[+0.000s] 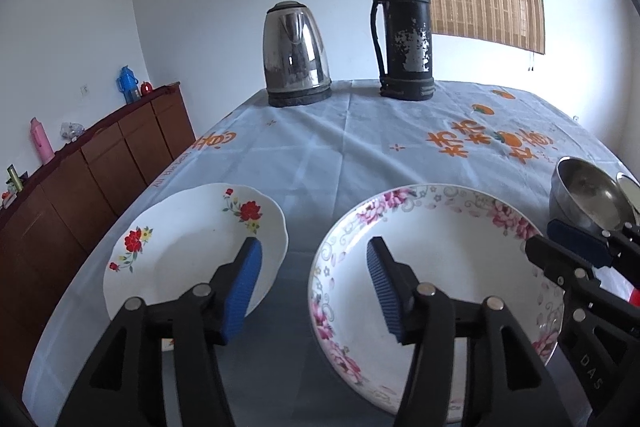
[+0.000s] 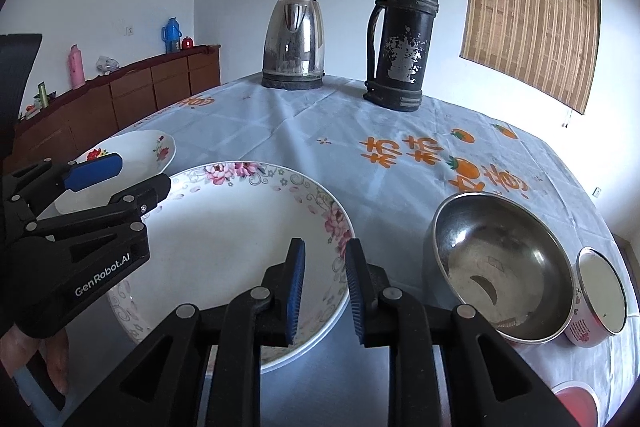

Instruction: Organize plates and bowls

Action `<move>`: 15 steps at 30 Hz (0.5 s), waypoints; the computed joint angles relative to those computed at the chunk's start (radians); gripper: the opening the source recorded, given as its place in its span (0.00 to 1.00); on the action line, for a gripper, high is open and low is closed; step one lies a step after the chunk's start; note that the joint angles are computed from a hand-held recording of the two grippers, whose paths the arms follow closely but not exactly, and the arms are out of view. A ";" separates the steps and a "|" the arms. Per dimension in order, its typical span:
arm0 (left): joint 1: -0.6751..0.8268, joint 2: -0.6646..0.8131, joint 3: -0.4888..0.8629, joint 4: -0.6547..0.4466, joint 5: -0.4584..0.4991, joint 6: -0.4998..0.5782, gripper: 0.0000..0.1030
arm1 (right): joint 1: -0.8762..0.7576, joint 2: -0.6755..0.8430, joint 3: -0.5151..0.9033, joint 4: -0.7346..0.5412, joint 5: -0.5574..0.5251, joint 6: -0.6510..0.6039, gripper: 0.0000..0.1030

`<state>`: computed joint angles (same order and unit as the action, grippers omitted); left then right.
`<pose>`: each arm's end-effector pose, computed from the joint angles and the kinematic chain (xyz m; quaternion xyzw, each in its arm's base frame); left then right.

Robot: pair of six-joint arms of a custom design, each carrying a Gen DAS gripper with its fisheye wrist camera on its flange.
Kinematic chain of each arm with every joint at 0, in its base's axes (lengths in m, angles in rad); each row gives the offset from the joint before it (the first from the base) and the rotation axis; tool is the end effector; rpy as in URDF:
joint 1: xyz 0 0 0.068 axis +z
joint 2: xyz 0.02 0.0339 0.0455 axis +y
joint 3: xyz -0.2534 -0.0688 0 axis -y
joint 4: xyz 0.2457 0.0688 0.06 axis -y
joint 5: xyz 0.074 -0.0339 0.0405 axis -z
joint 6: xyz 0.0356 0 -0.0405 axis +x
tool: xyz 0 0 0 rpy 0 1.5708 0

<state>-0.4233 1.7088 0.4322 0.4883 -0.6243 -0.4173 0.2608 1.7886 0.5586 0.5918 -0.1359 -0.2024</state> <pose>0.2420 -0.0862 0.0738 -0.1145 0.8801 0.1111 0.4472 0.2898 0.0823 0.0843 -0.2343 0.8604 0.0737 0.4466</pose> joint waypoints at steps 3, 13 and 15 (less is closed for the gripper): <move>0.046 -0.051 -0.039 0.007 0.069 -0.028 0.59 | -0.004 -0.004 -0.008 0.018 -0.020 0.002 0.22; 0.303 -0.335 -0.226 0.016 0.248 0.076 0.65 | 0.065 -0.056 0.034 -0.125 -0.117 0.042 0.22; 0.407 -0.350 -0.247 0.045 0.299 0.121 0.67 | 0.095 -0.047 0.069 -0.178 -0.147 0.068 0.22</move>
